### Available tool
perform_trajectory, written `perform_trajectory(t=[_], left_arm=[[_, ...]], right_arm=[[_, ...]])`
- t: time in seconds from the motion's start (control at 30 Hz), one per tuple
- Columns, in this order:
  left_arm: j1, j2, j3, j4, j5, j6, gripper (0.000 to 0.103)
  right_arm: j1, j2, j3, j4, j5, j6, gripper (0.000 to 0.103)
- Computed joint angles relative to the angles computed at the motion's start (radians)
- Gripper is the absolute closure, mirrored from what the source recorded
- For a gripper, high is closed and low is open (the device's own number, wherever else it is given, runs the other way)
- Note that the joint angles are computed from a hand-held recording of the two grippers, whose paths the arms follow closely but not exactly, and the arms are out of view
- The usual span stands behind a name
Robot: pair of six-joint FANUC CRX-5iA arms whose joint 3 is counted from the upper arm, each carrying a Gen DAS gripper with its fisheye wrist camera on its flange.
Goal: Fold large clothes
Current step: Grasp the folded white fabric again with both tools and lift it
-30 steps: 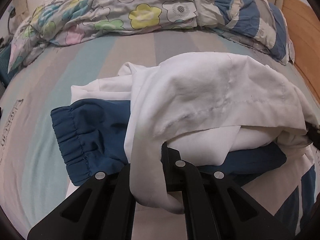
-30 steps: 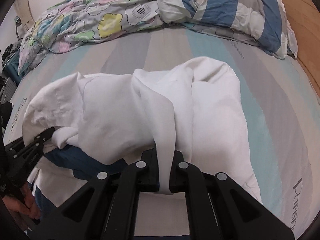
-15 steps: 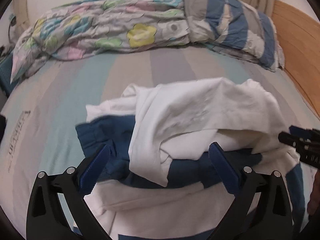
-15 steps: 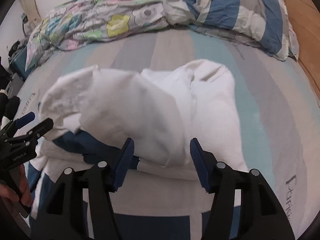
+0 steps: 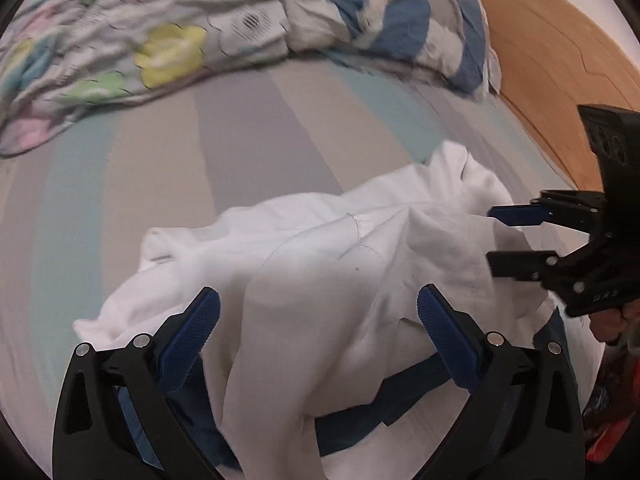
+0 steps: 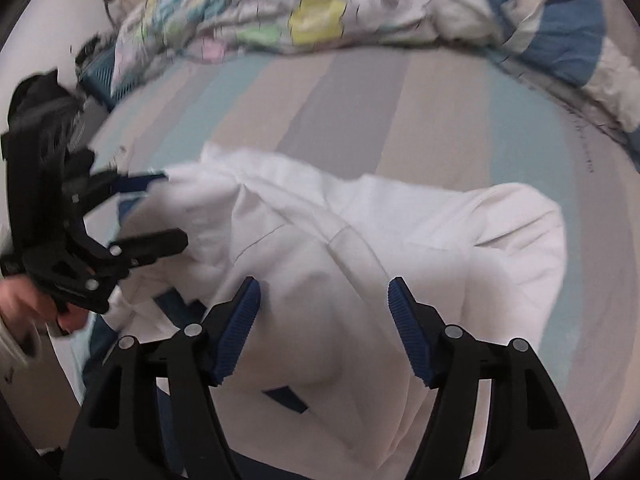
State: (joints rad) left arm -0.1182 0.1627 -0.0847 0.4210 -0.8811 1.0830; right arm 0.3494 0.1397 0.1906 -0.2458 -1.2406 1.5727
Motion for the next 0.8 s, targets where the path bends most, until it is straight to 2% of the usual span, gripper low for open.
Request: perform_trajectory(t=[0.07,0.1,0.13,0.17,0.2,0.23,0.3,0.33,0.5,0.6,0.8], left_arm=[[-0.001,0.028,0.018,-0.002,-0.024,-0.006,0.007],[-0.004,0.036,0.024,-0.013,-0.025,0.001,0.010],[-0.005,0.038,0.024,-0.015,-0.027,-0.001,0.019],[-0.010,0.049,0.036,-0.031,-0.043,0.011,0.025],[-0.011,0.055,0.045,-0.044,-0.048,0.025,0.036],[-0.010,0.059,0.044,-0.038,-0.051,0.026,0.046],[-0.007,0.057,0.039,-0.038,-0.043,0.037,0.054],[-0.009,0.055,0.040,-0.049,-0.044,0.045,0.063],[-0.005,0.010,0.006,-0.034,-0.011,0.061,0.088],[-0.017,-0.033,-0.018,-0.041,0.013,0.067,0.096],[-0.043,-0.147,-0.106,-0.055,0.083,0.093,0.097]], right_arm=[[0.000,0.012,-0.003,-0.006,-0.002,0.004,0.039],[-0.003,0.014,-0.004,-0.015,-0.004,0.009,0.045],[-0.002,0.015,-0.009,-0.011,0.001,0.004,0.056],[0.001,0.019,-0.013,-0.003,0.000,-0.008,0.063],[-0.005,0.021,-0.011,-0.018,-0.008,-0.006,0.072],[-0.010,0.022,-0.011,-0.030,-0.010,-0.005,0.075],[-0.010,0.021,-0.017,-0.031,-0.006,-0.018,0.084],[-0.012,0.016,-0.021,-0.039,-0.002,-0.024,0.088],[-0.009,-0.021,-0.037,-0.048,0.029,-0.042,0.097],[0.005,-0.061,-0.055,-0.037,0.047,-0.057,0.099],[0.040,-0.154,-0.116,0.005,0.078,-0.104,0.099]])
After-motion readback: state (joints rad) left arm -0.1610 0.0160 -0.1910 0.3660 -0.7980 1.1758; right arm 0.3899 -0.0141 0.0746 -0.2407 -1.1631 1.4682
